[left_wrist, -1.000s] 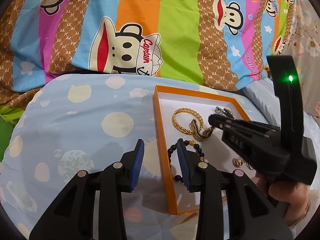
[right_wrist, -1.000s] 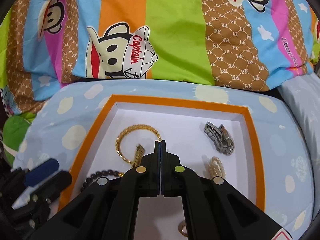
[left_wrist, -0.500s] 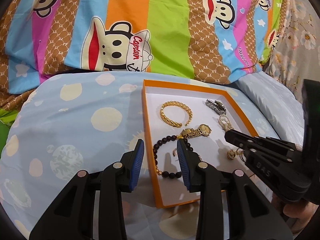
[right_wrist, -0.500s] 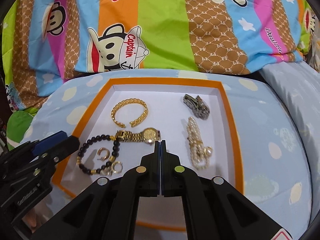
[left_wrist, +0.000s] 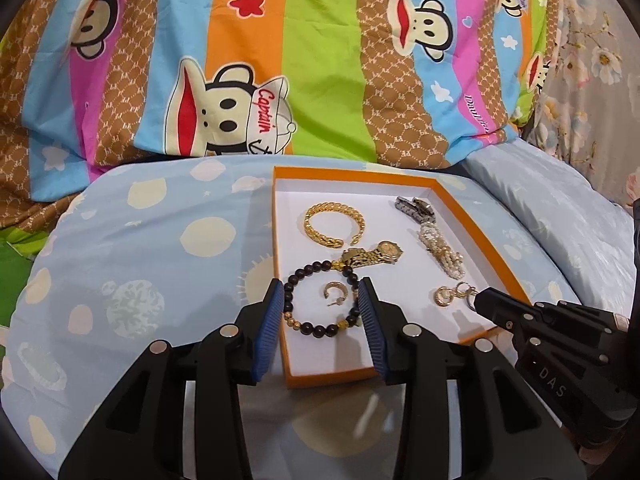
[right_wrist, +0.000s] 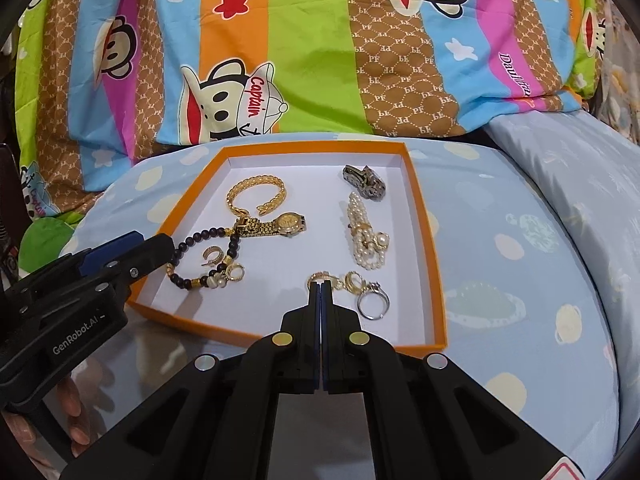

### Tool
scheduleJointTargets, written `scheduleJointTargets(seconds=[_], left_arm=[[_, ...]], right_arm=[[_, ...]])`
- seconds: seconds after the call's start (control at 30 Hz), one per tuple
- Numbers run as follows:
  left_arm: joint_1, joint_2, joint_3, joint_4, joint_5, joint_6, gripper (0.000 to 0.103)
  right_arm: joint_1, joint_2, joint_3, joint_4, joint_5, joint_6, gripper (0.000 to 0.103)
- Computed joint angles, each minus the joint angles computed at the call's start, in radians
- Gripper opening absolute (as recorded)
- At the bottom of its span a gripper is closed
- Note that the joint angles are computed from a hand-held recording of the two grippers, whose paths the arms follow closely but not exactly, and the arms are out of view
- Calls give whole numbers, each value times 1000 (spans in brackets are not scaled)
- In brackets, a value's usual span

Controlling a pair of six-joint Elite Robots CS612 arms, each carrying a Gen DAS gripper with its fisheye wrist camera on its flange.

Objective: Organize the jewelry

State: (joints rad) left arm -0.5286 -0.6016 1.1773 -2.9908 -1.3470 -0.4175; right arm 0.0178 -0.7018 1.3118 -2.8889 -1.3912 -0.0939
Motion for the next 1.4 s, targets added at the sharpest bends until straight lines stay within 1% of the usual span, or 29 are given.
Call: scheduleJointTargets(seconds=[0.23, 0.47, 0.57, 0.67, 0.77, 0.8, 0.83, 0.9, 0.93, 1.0, 1.07, 1.17, 1.2, 1.27, 1.3, 1.37, 1.4], left_arm=[[-22, -20, 41, -22, -2, 22, 37], [-37, -30, 62, -21, 16, 26, 37], [-44, -30, 65, -24, 42, 36, 37], [-47, -32, 70, -27, 51, 40, 37], [-49, -31, 69, -32, 65, 49, 37], [-49, -30, 69, -35, 71, 50, 41], [-50, -29, 69, -37, 78, 48, 49], [-50, -28, 70, -49, 94, 43, 55], [-50, -28, 70, -53, 97, 42, 55], [-50, -27, 68, -54, 102, 43, 58], [-49, -26, 66, -51, 99, 45, 60], [-47, -25, 64, -54, 106, 33, 61], [-47, -24, 63, -52, 111, 27, 64], [-46, -24, 63, -49, 118, 14, 68], [-45, -23, 62, -46, 123, 4, 71], [-45, -23, 61, -40, 140, -13, 76], [-45, -23, 61, -39, 145, -21, 81]], right_arm=[[-1, -29, 64, -87, -24, 5, 0], [-3, -38, 86, -105, -13, 9, 0], [-3, -40, 92, -114, -11, 5, 0], [-3, -40, 97, -133, -13, 8, 0], [-3, -38, 98, -146, -17, 15, 5], [-3, -37, 98, -149, -19, 17, 5], [-3, -36, 97, -151, -18, 20, 5], [-3, -35, 98, -154, -22, 21, 6], [-3, -34, 99, -156, -23, 20, 7], [-1, -33, 97, -159, -28, 17, 11], [2, -30, 99, -178, -41, 18, 27], [2, -28, 100, -198, -52, 28, 34], [1, -28, 100, -203, -58, 35, 36], [2, -26, 100, -219, -82, 52, 45], [3, -25, 99, -226, -95, 59, 48], [3, -23, 98, -240, -121, 75, 58], [3, -23, 99, -245, -125, 81, 59]])
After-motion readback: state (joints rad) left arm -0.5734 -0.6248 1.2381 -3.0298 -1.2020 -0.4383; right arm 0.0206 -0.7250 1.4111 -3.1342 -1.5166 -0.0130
